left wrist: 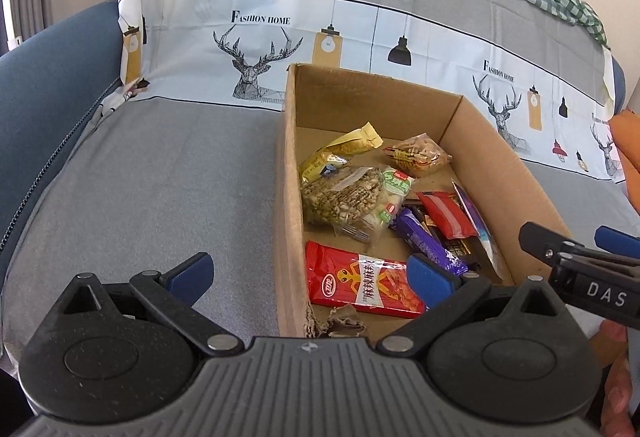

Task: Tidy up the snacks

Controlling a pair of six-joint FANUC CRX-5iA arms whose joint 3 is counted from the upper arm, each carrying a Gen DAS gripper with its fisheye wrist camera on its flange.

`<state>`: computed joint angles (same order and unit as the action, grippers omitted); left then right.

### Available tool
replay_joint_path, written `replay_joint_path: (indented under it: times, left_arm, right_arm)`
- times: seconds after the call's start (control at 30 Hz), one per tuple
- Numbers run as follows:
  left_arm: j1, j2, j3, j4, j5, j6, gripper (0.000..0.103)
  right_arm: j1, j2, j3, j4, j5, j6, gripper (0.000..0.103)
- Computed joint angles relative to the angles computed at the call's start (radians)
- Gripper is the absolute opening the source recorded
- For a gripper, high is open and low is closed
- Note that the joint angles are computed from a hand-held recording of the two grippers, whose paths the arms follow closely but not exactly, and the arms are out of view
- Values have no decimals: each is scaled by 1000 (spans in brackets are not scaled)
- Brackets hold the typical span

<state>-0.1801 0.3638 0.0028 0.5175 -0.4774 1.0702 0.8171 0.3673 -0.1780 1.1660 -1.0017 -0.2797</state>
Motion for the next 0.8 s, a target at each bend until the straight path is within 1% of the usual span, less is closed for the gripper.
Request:
replay_joint_path:
  times: [0.5,0.8]
  left_arm:
    - [-10,6,-24,98,12,-110,102]
    - [-10,9,-28,133,9,-147,102]
  right_arm:
    - [-4,11,14,-15,10,23,102]
    - [-7,20,24,-17,19,42,102]
